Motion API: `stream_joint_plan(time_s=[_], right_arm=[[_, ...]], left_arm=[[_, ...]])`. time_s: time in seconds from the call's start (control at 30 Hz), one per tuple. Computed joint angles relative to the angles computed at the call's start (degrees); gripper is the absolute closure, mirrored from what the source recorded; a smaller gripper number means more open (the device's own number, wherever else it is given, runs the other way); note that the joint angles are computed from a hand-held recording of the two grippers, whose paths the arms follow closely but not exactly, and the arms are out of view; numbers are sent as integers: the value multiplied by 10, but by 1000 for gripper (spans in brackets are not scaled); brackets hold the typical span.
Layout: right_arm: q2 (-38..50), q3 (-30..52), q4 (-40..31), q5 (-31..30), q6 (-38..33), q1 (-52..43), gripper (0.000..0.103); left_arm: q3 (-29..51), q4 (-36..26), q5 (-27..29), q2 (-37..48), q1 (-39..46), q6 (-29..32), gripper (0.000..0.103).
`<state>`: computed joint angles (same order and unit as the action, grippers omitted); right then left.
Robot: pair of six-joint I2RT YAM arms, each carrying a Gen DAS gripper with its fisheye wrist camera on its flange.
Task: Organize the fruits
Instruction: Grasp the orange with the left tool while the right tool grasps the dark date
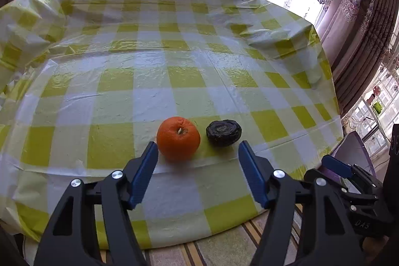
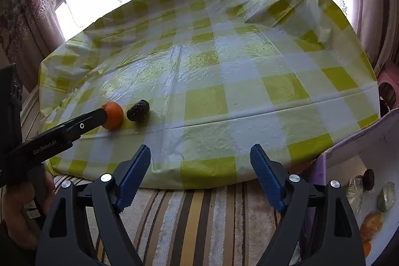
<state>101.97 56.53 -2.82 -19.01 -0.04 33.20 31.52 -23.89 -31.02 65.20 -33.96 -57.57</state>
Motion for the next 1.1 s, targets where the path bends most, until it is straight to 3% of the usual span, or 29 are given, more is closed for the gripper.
stream_joint_plan(time_s=[0.33,0.47,0.57,1.1], right_arm=[[41,47,5,44,-8,56,23],[60,70,0,54,-13,70,23],[74,87,-7,59,-15,78,23],[140,173,-29,106,-19,138,23]], left_arm=[[-14,41,58,28,76,47,42],[-11,51,70,46,88,62,58],[-17,60,72,42,90,64,58],[-75,-7,-22,-69,99,-64,58]])
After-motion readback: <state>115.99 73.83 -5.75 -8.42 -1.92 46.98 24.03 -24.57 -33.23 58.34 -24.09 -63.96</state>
